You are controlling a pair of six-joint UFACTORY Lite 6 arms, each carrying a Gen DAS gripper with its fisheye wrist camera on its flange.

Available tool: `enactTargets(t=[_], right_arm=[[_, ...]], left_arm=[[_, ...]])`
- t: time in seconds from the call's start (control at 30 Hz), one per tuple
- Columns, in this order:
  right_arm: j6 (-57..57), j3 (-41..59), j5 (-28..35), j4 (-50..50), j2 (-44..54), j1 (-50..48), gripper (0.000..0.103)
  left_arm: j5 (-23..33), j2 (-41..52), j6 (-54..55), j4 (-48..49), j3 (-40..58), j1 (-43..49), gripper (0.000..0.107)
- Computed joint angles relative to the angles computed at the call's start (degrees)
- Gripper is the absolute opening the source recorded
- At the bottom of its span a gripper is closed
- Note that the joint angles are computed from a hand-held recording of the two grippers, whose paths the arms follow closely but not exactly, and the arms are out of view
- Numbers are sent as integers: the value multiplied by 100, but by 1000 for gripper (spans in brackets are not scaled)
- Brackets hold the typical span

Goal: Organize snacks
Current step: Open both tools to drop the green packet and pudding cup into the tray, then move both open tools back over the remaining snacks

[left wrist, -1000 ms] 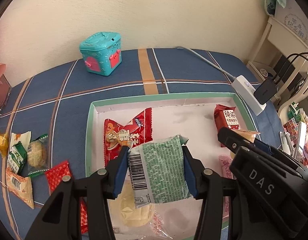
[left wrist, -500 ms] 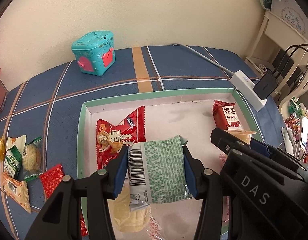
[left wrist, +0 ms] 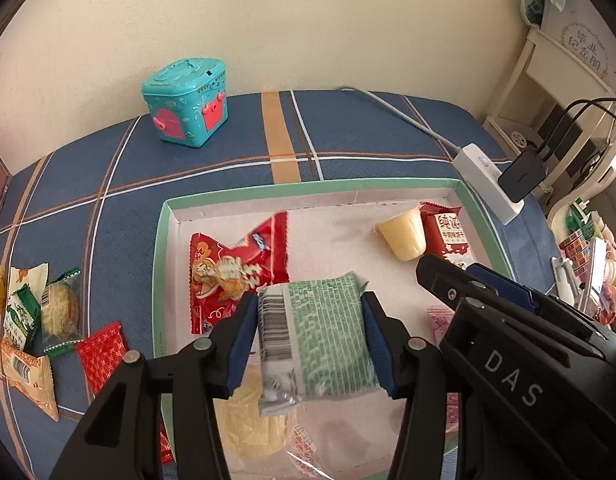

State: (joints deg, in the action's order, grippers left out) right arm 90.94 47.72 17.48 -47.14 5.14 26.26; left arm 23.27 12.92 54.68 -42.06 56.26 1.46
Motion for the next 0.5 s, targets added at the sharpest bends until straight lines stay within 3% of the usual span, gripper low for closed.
enactTargets(t=[0.27, 0.5], right_arm=[[-150, 64, 457, 50, -448, 163, 45], [-145, 40, 589, 9, -602, 174, 44]], left_arm=[[452, -205, 95, -152, 106, 199, 63], [584, -42, -666, 400, 534, 687, 64]])
